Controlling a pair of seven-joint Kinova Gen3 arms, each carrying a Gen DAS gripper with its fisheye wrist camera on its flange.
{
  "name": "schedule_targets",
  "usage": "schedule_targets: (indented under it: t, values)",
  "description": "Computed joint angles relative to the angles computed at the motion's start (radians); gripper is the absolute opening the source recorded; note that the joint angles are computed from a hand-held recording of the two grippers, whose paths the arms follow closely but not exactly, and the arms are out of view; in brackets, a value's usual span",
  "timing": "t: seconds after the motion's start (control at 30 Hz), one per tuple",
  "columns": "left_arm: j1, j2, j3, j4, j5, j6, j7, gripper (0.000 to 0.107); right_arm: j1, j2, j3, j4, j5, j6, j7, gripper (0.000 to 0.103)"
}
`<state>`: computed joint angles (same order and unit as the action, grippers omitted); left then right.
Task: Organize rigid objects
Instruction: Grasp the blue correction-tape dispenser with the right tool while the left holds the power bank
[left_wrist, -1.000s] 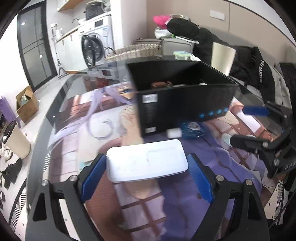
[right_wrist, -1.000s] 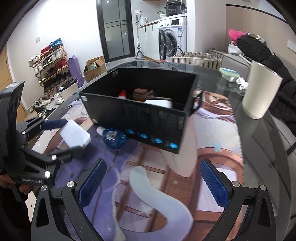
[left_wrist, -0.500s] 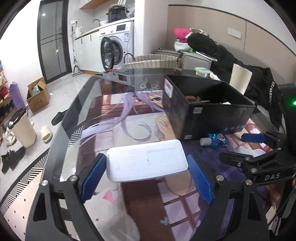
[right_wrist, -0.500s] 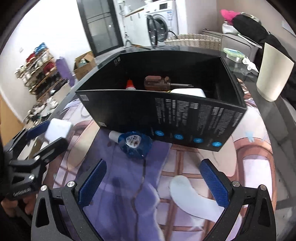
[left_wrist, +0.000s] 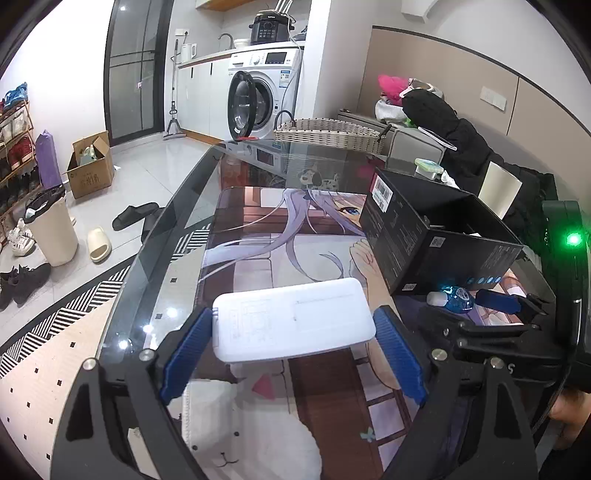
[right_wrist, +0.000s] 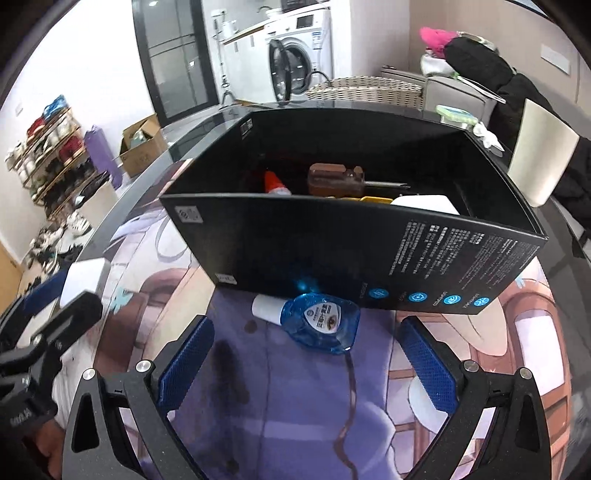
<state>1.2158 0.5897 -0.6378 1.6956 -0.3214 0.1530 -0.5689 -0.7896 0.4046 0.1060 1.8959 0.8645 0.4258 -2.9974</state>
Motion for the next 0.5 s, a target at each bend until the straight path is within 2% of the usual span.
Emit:
schedule_targets:
  t: [0.07, 0.13, 0.2, 0.27, 0.5]
  values:
    - [-0.002, 0.0, 0.002, 0.0, 0.0, 0.0, -0.002, 0.088, -0.025, 0.009, 0.013, -0.016, 0.014, 0.044, -0.026, 0.083]
    - [0.0, 0.001, -0.001, 0.0, 0.002, 0.0, -0.001, 0.088, -0.033, 0.012, 0.009, -0.022, 0.032, 0.075, -0.05, 0.075]
    - [-0.005, 0.0, 0.005, -0.001, 0.002, 0.002, -0.004, 0.088, -0.033, 0.002, 0.008, -0.005, 0.067, 0.064, -0.09, 0.069]
    - [-0.007, 0.001, 0.008, -0.004, 0.002, 0.004, -0.005, 0.088, -0.023, -0.004, -0.008, 0.003, 0.086, 0.07, -0.093, 0.058]
    - [-0.01, 0.005, 0.014, -0.014, -0.009, 0.019, -0.003, 0.088, 0.02, -0.053, -0.036, 0.09, 0.195, -0.001, -0.106, 0.058]
